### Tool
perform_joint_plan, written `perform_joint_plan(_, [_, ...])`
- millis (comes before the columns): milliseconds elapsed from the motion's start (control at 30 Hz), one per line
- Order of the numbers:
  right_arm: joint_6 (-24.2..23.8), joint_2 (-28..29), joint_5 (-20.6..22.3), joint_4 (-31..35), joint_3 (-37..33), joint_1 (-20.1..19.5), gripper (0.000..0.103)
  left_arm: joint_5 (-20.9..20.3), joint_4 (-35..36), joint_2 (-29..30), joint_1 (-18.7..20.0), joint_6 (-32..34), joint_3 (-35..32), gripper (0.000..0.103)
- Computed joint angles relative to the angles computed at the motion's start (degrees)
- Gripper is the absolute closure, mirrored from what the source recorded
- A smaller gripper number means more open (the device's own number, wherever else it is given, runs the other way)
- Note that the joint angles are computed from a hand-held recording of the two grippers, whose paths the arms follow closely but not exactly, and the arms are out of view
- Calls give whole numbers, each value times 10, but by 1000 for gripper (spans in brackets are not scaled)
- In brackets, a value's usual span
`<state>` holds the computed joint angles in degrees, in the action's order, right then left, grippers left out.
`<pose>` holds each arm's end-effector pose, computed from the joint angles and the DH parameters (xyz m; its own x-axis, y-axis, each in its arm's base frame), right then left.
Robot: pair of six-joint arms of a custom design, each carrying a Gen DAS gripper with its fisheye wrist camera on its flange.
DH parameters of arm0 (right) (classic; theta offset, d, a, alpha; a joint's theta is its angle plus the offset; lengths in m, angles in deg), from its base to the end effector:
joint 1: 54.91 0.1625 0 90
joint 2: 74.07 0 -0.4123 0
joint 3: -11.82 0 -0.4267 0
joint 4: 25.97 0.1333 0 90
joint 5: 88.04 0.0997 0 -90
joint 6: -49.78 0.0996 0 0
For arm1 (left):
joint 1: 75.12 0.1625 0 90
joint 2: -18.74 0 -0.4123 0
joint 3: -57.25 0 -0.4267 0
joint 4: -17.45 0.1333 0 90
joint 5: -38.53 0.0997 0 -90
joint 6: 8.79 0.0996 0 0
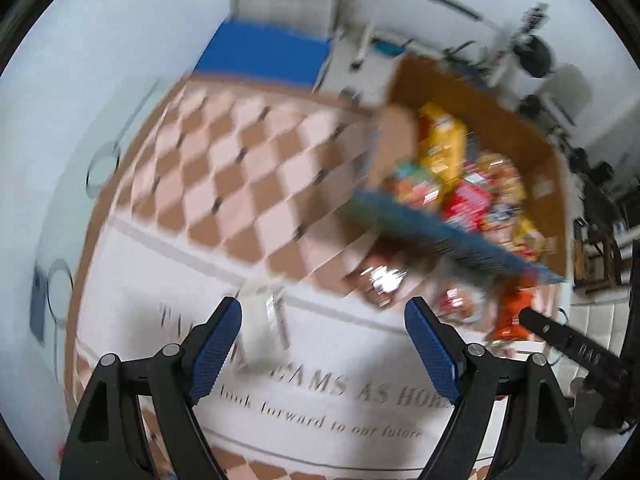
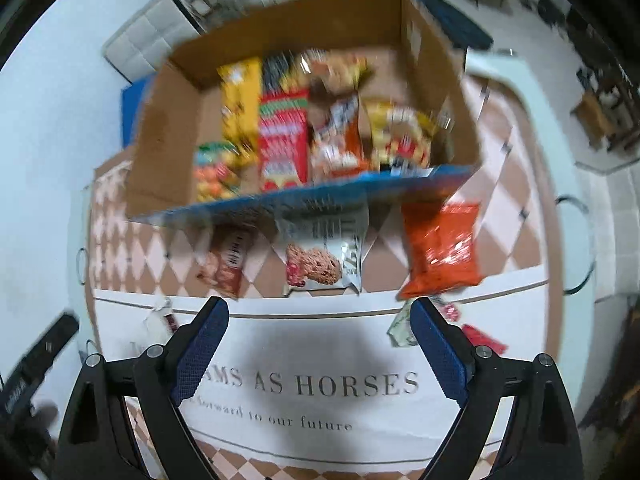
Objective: Organize snacks
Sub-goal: 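Move the left tool to the white packet while the right tool reaches the cookie packet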
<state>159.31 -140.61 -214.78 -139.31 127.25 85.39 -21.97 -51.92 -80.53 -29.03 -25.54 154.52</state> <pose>0.4320 -0.2628 0.1042 -0.5495 0.8044 0.2261 0.5274 0.5438 -0.6528 -0.1646 -0.4339 0.4703 -0.6854 0.4898 -0.5389 0.4800 0.8603 0.1714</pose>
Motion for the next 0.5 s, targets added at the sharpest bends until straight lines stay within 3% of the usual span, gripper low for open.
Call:
perform_joint_plan(167, [-47,18,11,-101,53,-62,9,2,26,18,79,-38,2,20])
perform_joint_plan(500, [-81,81,15,-149,61,-124,9,16,38,53,159,-57,26,20])
